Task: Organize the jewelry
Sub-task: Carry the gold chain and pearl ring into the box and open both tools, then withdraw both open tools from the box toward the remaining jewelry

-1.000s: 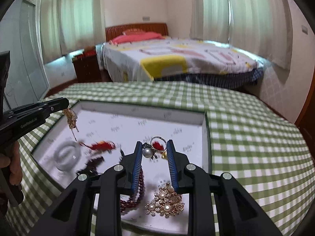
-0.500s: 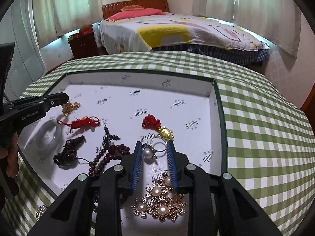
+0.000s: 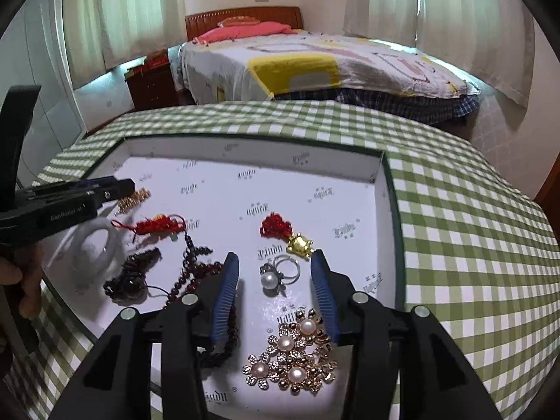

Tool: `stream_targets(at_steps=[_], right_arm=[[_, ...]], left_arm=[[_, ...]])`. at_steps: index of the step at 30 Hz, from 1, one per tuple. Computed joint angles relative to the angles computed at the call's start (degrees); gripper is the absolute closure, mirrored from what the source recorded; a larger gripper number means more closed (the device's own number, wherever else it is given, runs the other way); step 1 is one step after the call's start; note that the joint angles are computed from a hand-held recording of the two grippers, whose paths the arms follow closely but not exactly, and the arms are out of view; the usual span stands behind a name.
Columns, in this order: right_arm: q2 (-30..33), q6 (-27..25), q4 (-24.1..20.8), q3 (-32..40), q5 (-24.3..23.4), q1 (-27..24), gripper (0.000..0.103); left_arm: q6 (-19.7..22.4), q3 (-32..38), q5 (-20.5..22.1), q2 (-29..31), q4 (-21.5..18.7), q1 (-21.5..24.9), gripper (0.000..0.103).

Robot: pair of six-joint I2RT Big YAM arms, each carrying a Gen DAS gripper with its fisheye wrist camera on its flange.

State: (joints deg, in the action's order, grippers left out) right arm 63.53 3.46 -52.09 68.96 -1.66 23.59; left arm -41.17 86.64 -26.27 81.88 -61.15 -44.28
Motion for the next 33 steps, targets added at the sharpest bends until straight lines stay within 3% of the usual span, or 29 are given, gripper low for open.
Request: stream_targets(at_steps=[5,14,17,25,33], right_arm=[[-2.8,0.8,0.9,-0.1,0.8,-0.3,0.06],[-8.6,3.0,0.6,-0.9,2.5,0.1,0.06],[-11.0,3.8,-0.2,-1.9,3.3,0.6,0.06],[-16.9,5.6,-3.0,-4.5,4.4,1.2,0.06],[-21.4,7.4,-5.3,-8.7,5.9,2.9,0.06]], left_arm=[[-0.7,-1.0,-3.0,-2.7,1.0,-1.4,0.054],[-0.9,-1.8,-15.4,-7.6,2.0,-9.1,0.046],[-2.6,-1.5,-17.6,-8.3,0.8,-11.4,0.046],[-9.9,-1.5,-22.9,-9.8,-4.7,-18.1,0.045],[-20.2,-3.4,-25.6,-10.3,-11.7,-23.7,0.044]])
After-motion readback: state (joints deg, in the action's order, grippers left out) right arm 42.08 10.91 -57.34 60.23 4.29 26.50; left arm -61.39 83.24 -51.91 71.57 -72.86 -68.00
